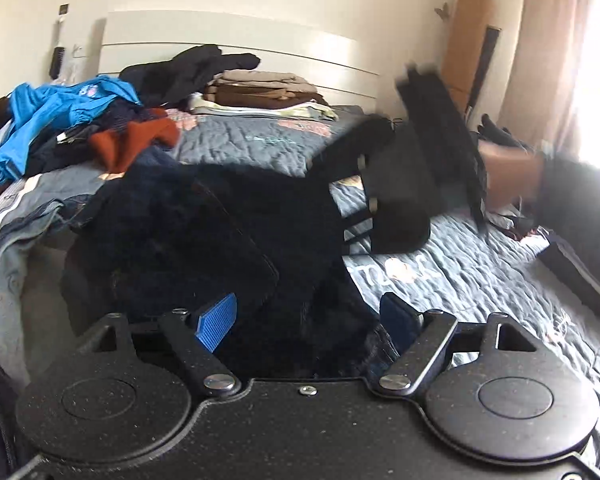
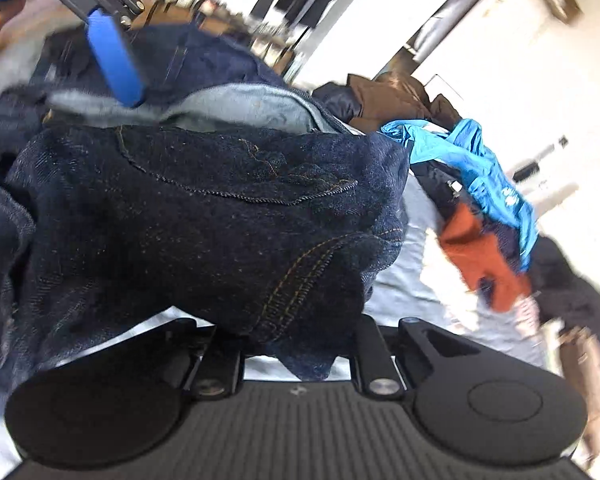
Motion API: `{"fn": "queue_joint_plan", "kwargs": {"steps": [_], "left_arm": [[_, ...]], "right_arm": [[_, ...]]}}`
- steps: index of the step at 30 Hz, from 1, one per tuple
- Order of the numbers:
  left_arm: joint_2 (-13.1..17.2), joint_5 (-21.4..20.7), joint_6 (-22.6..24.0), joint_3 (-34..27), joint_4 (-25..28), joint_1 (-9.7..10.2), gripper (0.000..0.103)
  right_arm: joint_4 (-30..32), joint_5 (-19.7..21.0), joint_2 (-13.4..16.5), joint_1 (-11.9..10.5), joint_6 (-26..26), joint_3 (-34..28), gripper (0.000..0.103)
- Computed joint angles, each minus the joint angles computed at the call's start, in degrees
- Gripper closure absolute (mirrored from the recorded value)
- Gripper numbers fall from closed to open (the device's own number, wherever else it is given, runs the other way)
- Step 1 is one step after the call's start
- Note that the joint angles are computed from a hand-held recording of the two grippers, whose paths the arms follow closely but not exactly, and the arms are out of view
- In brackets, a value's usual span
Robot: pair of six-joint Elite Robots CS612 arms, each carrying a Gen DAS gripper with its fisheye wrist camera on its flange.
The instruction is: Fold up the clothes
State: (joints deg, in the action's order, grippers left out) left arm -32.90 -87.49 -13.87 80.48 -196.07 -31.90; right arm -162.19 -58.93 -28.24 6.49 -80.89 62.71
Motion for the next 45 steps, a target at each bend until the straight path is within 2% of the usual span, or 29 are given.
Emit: {"fn": "queue_joint_plan", "kwargs": {"steps": [9,11,13,14,17,20,23,24,25,27,30,33,37,39,45], "left_arm": [[-0.3,0.7,-0.1,0.3,-0.3,-0.20,0.025],[-0.3,0.7,-0.5,0.2,-0.3,-0.08,0.025],[-0.3,0.6,-0.9,0.1,-0.4,0.02,0.025],[-0.3,0.7,-1.0,0.1,-0.4,-0.02,0.025],[-0.4,0.6,-1.3,0.1,-0.5,-0.04,0.025],[-0.4,0.4,-1.2,0.0,-0.3,0.00,0.025],[-0.3,0.0,-1.3,0.1,-1.1,0.12,0.024],[-0.3,-0.1,-1.5,0.1,-1.4,0.17,0.023],[-0.3,-0.1,-1.6,0.2,-1.8,0.20,0.023],[-0.3,0.2,-1.7,0.3,-2.3,0.22,0.022],[-0.3,0.7,-2.2,0.3,-2.7,0.21,0.022],[-0.2,0.7,-2.5,0.0,-2.6,0.20,0.022],[0.1,-0.2,-2.0,-0.5,-2.3,0.20,0.022],[0.2,-0.5,-1.7,-0.7,-1.8,0.09,0.022],[0.6,-0.4,-0.8,-1.2,-0.4,-0.22,0.022]], "right_arm": [[-3.8,-13.8,-5.0,2.0,-10.5,3.1,0.091],[-3.2,-17.8,-5.9,2.7,-12.4,3.9,0.091],[-0.2,-22.3,-6.5,3.5,-13.6,4.1,0.091],[1.5,-23.2,-6.2,3.8,-13.1,3.7,0.090],[5.6,-20.7,-4.9,3.4,-10.5,2.9,0.088],[7.2,-18.4,-2.8,2.7,-3.7,1.4,0.081],[3.1,-14.8,-2.5,1.2,0.2,2.7,0.070],[2.1,-13.3,-2.6,0.6,1.5,3.3,0.062],[1.2,-12.0,-3.1,0.1,2.4,4.2,0.059],[-0.6,-10.1,-3.9,-1.0,1.2,5.9,0.047],[-2.7,-8.3,-3.7,-2.2,0.2,6.5,0.037],[-2.7,-6.7,-3.0,-3.2,-0.1,6.1,0.035],[5.3,-4.5,-1.5,-3.5,0.9,3.8,0.035],[6.8,-3.0,-0.3,-3.4,0.9,3.0,0.035],[2.8,0.7,3.8,-3.2,3.7,-0.4,0.032]]}}
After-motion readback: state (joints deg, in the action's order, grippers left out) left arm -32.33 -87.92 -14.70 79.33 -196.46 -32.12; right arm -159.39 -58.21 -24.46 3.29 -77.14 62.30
